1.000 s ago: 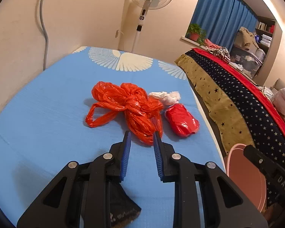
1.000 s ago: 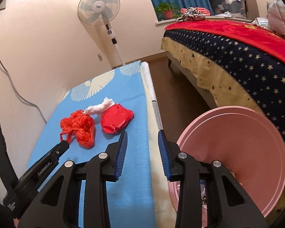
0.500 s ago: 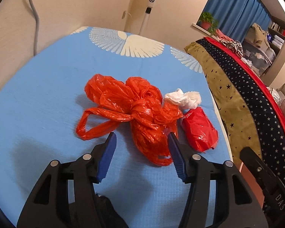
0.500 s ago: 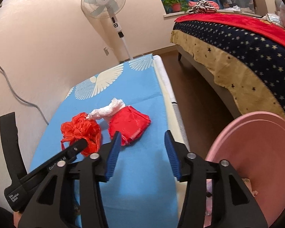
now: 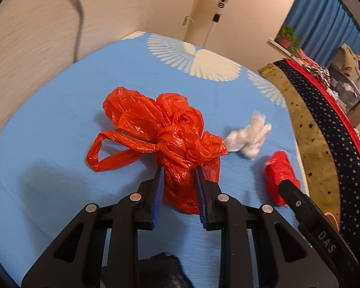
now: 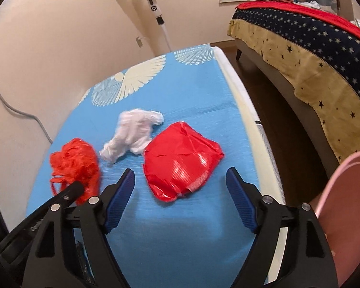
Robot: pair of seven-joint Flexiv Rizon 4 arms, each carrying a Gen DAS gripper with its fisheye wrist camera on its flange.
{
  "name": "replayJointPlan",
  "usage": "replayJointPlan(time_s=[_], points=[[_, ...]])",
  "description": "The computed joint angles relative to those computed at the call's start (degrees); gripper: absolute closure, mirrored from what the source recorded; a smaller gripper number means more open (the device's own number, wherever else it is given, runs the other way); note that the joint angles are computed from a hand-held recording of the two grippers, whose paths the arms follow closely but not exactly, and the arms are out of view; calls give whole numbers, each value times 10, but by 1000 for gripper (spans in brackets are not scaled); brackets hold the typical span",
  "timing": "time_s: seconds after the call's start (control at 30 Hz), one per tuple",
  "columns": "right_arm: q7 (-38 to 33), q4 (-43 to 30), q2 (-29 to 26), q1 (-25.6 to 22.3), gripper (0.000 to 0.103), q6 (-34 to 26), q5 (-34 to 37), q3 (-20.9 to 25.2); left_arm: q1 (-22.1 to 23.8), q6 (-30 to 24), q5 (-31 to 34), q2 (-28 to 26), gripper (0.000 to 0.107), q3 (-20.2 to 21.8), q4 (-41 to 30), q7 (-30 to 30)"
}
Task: Collect trash
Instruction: 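Grasp the loose red plastic bag with the left tool while the right tool grasps the balled red bag, then carry both red bags in both tools over the pink bin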
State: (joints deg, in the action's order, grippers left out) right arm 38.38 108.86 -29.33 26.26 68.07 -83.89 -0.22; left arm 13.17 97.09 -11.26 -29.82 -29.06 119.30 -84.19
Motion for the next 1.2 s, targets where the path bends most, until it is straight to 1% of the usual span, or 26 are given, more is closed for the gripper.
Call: replayJointPlan(time_s=[0.17,0.2,0.23,0.27,0.33,0.47,0.6,0.7,0.8,0.87,0.9,0.93,1.03,1.07,1.1,1.17,1.2], points=[[-67,-12,-13,6,25,-12,64,3,11,-10,-2,7,82,-9,5,9],[-89,-15,-17,8,29,-15,85,5,10,-13,-2,9,82,-8,4,12],[-105,-15,-18,12,35,-20,101,4,12,-12,-2,11,82,-10,6,16],[-107,-13,-16,18,40,-23,105,-1,12,-12,-3,13,82,-10,8,18],[-108,-10,-12,26,42,-23,107,-7,13,-12,-6,15,82,-12,9,22],[-118,-1,5,42,43,-44,104,-10,13,-5,-2,23,82,-11,16,31],[-117,14,30,45,44,-65,94,0,25,3,4,35,83,-24,28,36],[-102,32,52,43,44,-78,87,13,53,12,14,44,85,-54,43,38],[-92,53,77,42,44,-99,87,29,88,25,31,54,90,-89,60,35],[-90,65,94,43,44,-116,89,41,124,34,49,57,93,-124,75,30],[-90,69,100,43,44,-123,90,47,154,40,61,57,94,-154,85,27],[-87,76,109,44,44,-130,91,53,173,41,72,55,96,-173,89,22],[-86,95,134,45,44,-148,100,72,228,49,111,60,96,-221,109,11],[-82,103,144,45,44,-153,103,78,253,52,123,58,97,-245,115,6],[-76,108,151,45,44,-158,101,82,288,52,134,55,97,-280,125,-1],[-65,119,168,47,44,-174,99,92,320,51,152,58,97,-310,135,-13],[-63,125,176,49,44,-184,102,98,345,53,165,62,97,-333,144,-16]])
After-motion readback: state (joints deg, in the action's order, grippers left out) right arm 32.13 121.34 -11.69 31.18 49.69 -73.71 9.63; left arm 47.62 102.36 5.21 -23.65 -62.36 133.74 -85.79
